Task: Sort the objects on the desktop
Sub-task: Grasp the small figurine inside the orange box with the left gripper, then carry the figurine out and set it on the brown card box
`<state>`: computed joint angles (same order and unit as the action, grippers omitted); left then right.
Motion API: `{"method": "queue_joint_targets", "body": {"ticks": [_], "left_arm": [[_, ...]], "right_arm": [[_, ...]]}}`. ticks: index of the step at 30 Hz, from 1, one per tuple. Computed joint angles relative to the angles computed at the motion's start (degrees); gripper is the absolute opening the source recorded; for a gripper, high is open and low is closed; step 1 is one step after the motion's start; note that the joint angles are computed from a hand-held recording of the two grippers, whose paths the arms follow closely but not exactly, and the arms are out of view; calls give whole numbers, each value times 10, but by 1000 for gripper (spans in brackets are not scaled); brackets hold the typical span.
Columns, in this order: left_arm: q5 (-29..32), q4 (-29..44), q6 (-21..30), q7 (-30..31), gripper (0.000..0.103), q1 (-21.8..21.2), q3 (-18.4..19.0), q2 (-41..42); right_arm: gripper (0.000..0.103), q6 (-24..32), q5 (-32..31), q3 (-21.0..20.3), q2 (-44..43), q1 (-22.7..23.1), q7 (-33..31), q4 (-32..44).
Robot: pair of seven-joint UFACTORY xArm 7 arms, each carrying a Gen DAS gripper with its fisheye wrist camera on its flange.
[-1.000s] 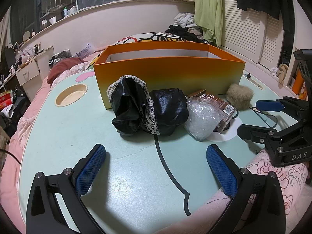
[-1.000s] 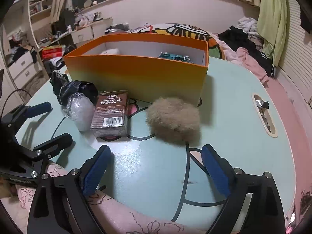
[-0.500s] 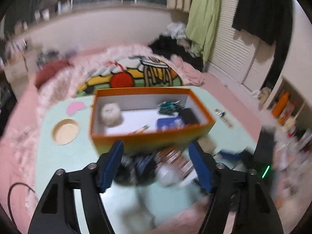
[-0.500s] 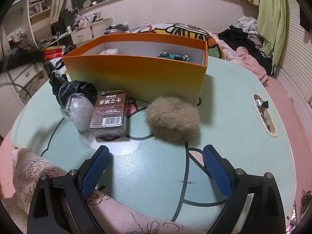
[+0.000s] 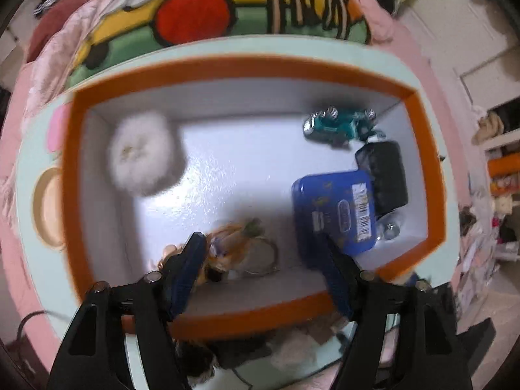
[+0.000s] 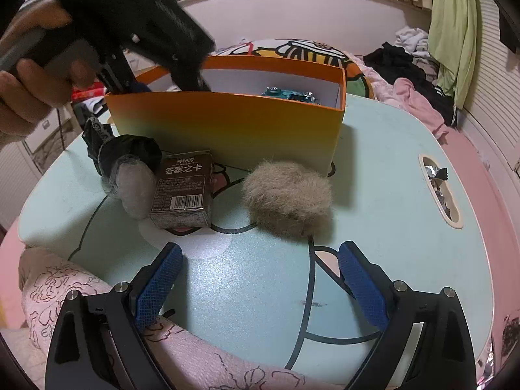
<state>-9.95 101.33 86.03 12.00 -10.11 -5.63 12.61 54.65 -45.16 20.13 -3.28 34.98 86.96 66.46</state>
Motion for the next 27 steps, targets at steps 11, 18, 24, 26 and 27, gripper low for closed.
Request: {"method": "queue_joint_targets", "body": {"ticks": [11, 18, 24, 26, 27], "left_arm": [[-55, 11, -6, 38, 32, 33, 4, 14], [-126, -15, -83, 70, 31, 58, 9, -29], [-241, -108, -106, 140, 32, 78, 30, -149], [-273, -134, -101, 156, 32, 72, 41, -172], [-292, -160, -99, 170, 32, 71, 48, -192]], "right_arm": [[97, -1, 0, 0, -2, 0, 0, -2], [97, 0, 0, 1, -2, 0, 0, -2], [97, 0, 0, 1, -2, 0, 1, -1], [97, 0, 0, 1, -2, 0, 1, -1], [97, 0, -1, 1, -2, 0, 1, -1]]}}
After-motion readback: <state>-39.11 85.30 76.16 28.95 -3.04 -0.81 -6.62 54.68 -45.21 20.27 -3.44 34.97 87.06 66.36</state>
